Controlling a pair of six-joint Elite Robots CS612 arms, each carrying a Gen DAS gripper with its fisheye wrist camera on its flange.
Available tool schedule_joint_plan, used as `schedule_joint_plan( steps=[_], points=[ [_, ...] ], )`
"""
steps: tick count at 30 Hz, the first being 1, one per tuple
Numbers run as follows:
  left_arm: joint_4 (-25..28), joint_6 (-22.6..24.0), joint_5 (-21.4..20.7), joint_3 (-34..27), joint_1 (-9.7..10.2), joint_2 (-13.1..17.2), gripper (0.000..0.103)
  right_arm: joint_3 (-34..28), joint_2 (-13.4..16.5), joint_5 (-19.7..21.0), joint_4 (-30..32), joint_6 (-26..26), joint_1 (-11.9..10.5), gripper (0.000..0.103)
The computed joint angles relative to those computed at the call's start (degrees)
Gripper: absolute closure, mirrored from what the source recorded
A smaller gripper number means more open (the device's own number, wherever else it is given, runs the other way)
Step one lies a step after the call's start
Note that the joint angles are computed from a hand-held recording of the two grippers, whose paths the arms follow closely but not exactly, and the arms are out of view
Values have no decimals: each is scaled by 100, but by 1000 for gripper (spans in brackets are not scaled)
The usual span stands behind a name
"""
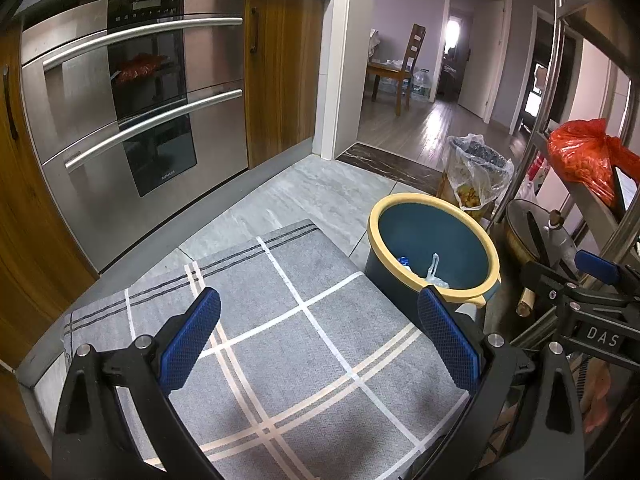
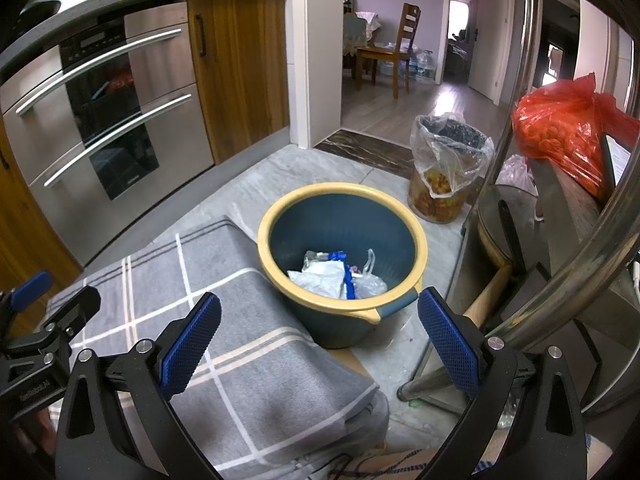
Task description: Collect trash
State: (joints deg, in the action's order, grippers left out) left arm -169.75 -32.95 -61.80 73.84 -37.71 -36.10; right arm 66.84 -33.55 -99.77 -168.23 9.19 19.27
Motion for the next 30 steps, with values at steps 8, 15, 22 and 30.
schedule_joint_plan(
  steps=[8,15,22,30],
  points=[
    [-25,44,2,2,-2,8,6,-5,2,-3,1,6,1,5],
    [-22,58,3,6,-8,9,6,-1,-1,-8,4,6,4,5],
    [34,42,9,3,-12,6,6,-3,0,-11,7,15,6,5],
    [50,43,-1,6,-10,1,6,-5,0,-10,11,8,6,5]
  ],
)
